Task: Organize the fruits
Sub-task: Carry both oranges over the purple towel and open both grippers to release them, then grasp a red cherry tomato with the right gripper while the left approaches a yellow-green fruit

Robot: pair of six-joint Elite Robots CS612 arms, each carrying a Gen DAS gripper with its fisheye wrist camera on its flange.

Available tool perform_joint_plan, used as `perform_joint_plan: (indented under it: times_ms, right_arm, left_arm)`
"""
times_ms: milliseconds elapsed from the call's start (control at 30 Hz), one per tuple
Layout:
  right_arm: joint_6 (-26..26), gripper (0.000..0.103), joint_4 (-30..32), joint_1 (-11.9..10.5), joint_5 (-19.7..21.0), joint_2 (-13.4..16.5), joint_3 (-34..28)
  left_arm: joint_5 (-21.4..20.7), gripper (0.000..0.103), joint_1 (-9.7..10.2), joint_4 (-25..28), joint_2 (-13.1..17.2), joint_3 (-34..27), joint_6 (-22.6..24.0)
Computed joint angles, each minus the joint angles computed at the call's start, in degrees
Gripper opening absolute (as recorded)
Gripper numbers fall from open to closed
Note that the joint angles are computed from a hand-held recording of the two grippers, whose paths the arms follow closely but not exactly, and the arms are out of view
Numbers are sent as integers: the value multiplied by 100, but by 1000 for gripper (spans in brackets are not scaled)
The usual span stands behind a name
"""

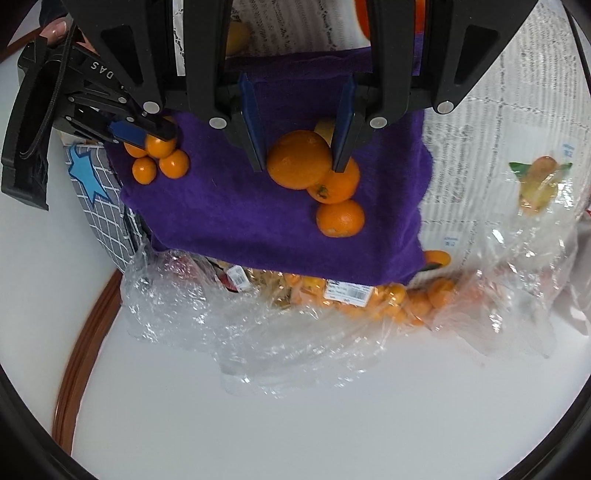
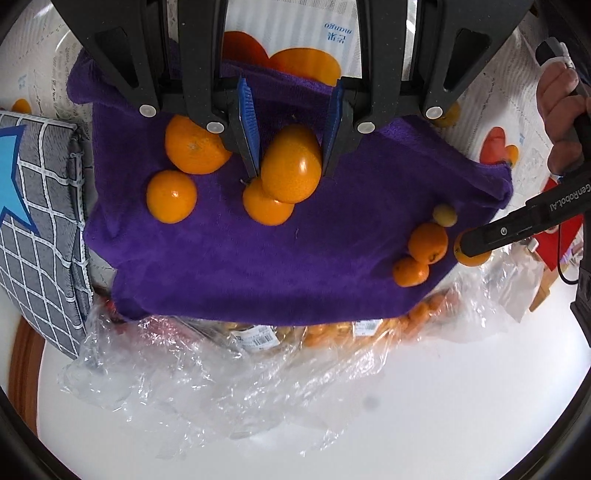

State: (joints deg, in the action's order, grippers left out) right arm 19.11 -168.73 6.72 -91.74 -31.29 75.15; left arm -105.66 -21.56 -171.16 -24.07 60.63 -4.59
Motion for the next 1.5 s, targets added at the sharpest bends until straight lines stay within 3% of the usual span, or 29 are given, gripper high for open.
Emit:
perform_joint_plan:
  times_ms: [300, 567, 967, 1133, 1267, 1500]
  right_arm:
    - [38, 32, -114, -18, 96, -31, 91]
    - [61, 32, -257, -15, 80, -83, 209]
    - [-29, 33, -598, 18, 8, -165, 415]
    - [-189, 33, -757, 99, -278, -173, 456]
    - [-185, 33, -910, 142, -505, -199, 502]
    - [119, 34, -942, 252, -1068, -332, 642]
  left_arm:
    - [-114, 34, -74, 398, 40, -82, 389]
    - [47, 34, -142, 642, 59, -106, 541]
    - [394, 34, -207, 494, 3, 53, 660]
    - [509, 36, -229, 444, -12, 90, 732]
    - [640, 49, -246, 351, -95, 213, 713]
    - [699, 49, -171, -231, -339, 665, 658]
